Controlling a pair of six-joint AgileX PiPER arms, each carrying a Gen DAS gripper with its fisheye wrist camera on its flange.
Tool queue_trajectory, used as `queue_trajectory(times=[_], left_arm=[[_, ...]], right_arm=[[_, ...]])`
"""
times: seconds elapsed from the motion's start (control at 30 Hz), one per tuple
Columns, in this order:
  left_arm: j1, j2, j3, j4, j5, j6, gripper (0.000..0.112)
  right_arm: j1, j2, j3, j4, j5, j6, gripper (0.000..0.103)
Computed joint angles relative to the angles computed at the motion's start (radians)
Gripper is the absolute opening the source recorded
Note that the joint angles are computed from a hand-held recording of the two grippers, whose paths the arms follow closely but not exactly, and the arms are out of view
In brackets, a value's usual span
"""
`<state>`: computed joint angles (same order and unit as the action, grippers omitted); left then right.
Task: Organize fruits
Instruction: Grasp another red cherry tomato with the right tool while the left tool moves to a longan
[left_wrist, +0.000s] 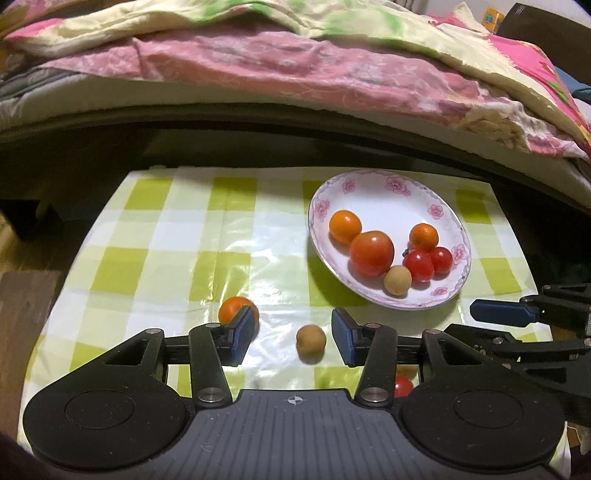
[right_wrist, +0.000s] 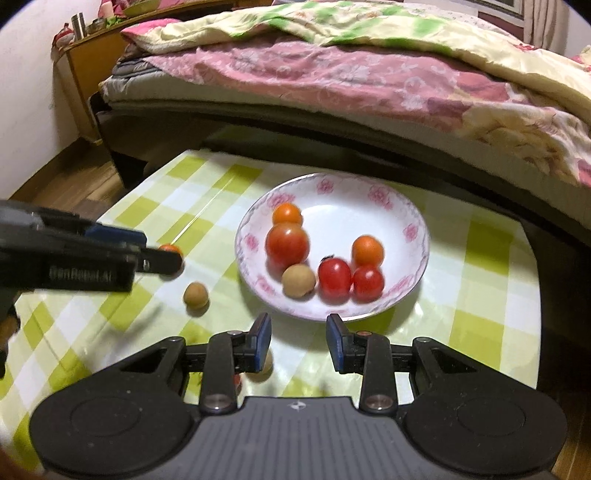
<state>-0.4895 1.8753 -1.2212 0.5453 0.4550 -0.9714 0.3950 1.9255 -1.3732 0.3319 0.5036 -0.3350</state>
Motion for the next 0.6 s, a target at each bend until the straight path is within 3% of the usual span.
queue_trajectory(times=[0.27, 0.6], left_arm=[[-0.014, 0.019, 0.002, -0.066, -0.018, 0.079, 0.055], [-0.011, 0.02, 0.01, -0.088, -0.021, 0.1, 0.057]], right_arm=[[0.015, 0.011, 0.009, -0.051, 0.015, 0.062, 0.036], [0.03, 0.01, 0.023, 0.071, 0.043, -0.071, 0.036]])
